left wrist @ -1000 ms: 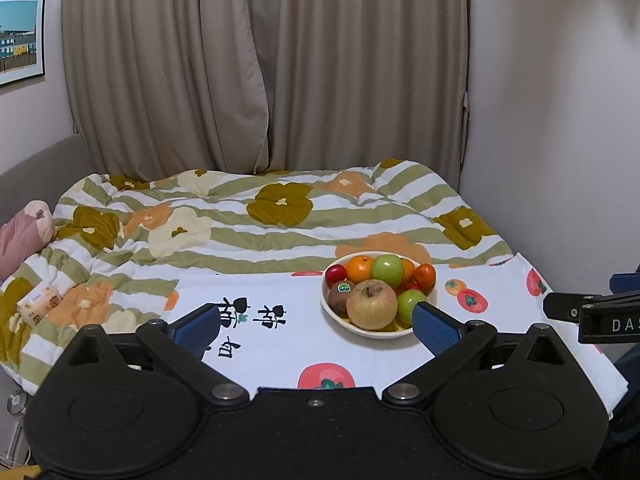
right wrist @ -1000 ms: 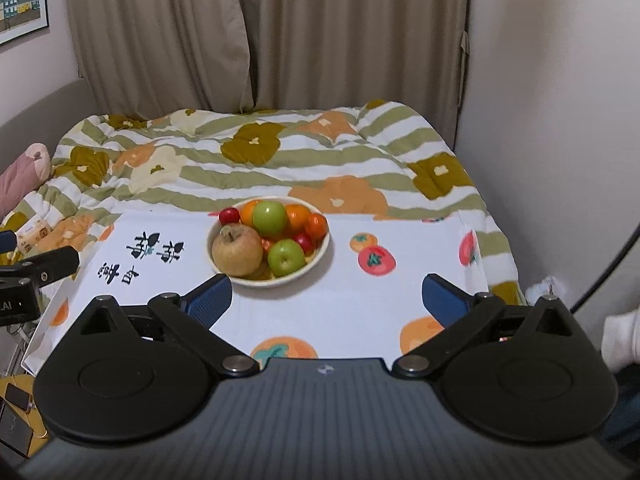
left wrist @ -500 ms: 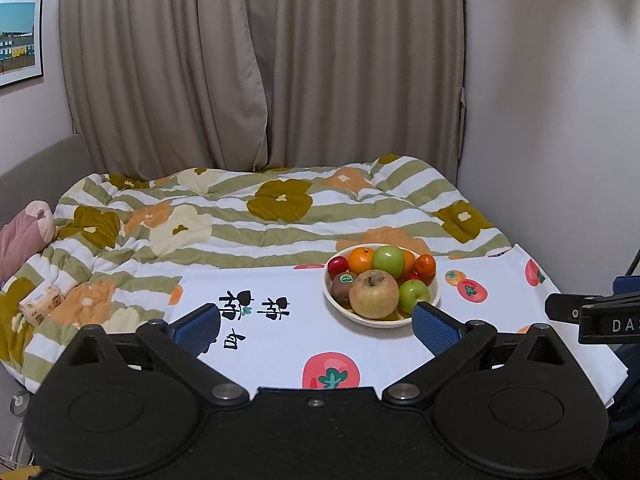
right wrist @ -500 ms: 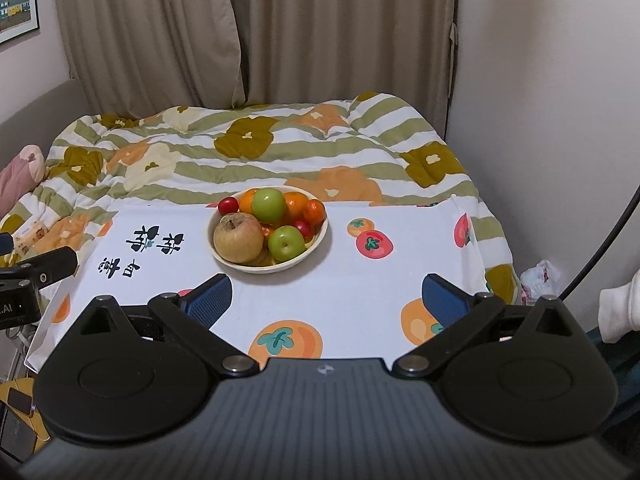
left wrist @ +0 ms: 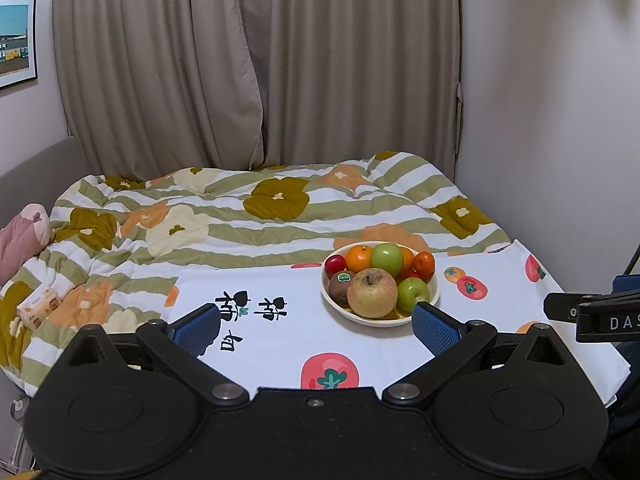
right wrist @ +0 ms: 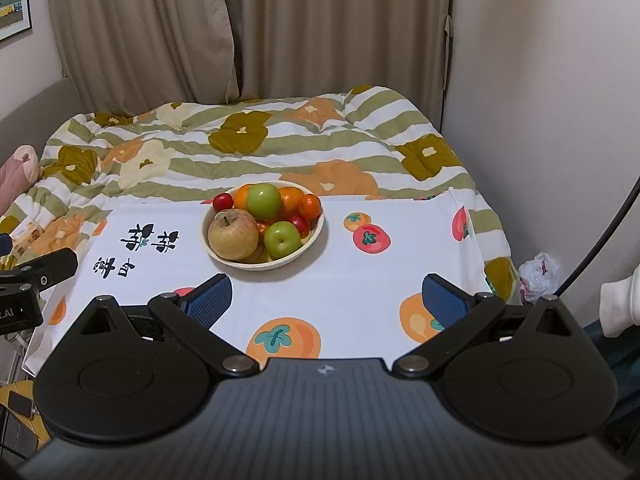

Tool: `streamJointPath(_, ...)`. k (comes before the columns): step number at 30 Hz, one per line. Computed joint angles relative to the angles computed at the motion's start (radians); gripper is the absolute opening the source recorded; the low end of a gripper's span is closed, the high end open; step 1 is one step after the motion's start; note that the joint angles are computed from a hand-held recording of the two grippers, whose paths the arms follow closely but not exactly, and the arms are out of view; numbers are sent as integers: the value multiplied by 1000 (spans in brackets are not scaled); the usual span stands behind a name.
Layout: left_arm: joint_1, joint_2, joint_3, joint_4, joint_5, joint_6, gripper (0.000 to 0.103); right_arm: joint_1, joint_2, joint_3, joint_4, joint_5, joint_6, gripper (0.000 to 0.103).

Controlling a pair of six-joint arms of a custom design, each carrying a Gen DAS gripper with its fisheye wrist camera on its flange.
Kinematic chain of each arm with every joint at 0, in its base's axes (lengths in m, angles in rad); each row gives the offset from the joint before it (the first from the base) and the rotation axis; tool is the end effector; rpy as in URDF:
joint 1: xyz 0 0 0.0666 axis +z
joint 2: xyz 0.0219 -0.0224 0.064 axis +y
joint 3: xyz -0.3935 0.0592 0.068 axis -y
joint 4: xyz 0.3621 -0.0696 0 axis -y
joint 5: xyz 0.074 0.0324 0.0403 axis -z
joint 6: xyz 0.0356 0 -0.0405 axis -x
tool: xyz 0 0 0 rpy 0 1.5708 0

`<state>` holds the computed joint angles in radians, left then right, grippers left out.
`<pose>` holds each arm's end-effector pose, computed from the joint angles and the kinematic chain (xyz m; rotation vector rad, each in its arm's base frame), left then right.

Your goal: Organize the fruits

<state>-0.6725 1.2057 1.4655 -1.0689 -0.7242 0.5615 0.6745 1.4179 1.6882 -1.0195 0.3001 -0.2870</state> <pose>0.2993 -0.2087 0.5425 -0.2038 2.1385 0.1642 0.3638 0.2769 0.5528 -0.2915 2.2652 0.1536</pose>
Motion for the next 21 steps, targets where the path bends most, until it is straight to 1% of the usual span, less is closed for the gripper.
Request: streamJointPath(21, 13, 11, 2, 3, 15, -6, 103, -8, 18, 6, -7, -10, 3, 103)
